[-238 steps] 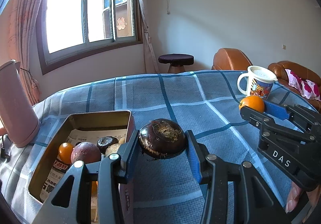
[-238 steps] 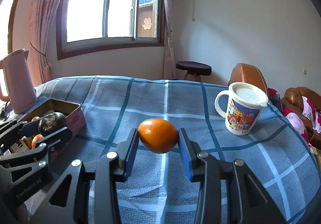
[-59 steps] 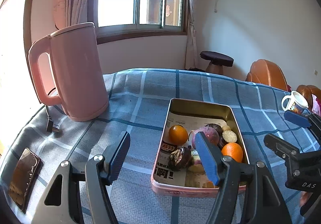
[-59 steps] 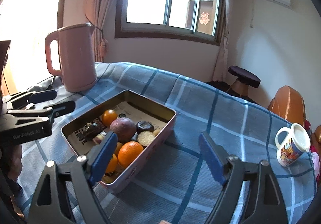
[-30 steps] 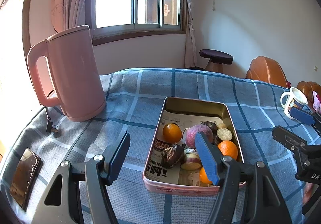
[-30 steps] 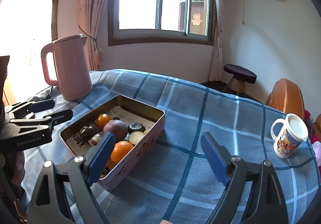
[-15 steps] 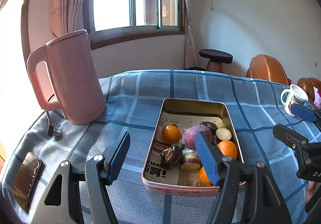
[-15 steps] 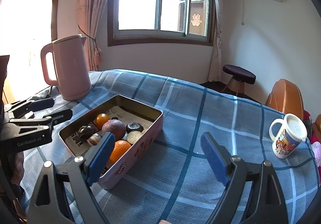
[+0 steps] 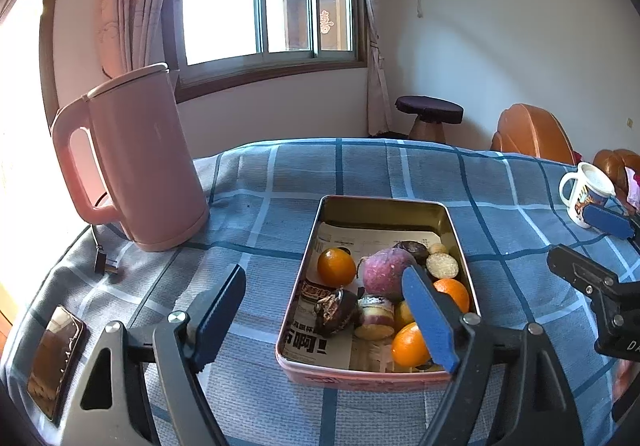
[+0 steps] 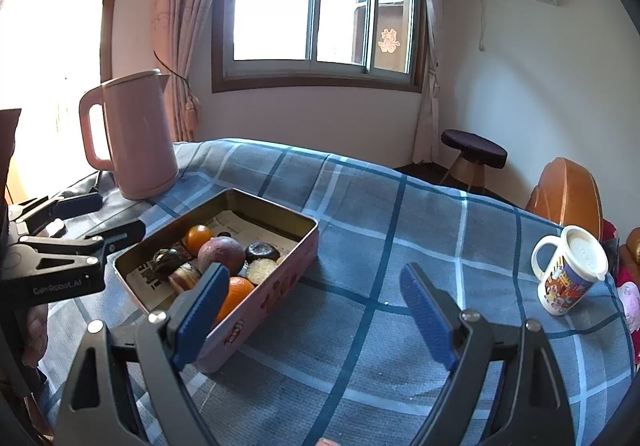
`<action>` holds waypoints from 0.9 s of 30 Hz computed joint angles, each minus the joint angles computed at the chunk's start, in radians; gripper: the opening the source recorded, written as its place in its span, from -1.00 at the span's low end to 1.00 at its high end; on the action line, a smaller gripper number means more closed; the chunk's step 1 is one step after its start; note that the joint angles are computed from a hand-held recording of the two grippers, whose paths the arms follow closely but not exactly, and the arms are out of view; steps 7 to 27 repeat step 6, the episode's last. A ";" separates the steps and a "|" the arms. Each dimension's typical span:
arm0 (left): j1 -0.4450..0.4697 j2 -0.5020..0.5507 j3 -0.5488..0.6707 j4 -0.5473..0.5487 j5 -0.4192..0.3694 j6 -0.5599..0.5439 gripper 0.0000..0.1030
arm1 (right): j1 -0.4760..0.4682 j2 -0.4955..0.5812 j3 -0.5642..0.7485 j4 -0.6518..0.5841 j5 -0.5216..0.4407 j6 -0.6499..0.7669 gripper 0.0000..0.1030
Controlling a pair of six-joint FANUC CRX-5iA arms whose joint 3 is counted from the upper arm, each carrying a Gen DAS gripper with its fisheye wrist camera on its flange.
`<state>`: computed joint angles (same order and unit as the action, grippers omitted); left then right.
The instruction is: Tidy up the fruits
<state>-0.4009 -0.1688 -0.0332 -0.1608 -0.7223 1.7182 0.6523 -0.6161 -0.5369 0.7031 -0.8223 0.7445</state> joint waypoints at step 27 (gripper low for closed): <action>-0.011 -0.003 0.001 -0.007 0.000 -0.006 0.59 | -0.011 -0.021 -0.010 -0.006 -0.025 0.008 0.75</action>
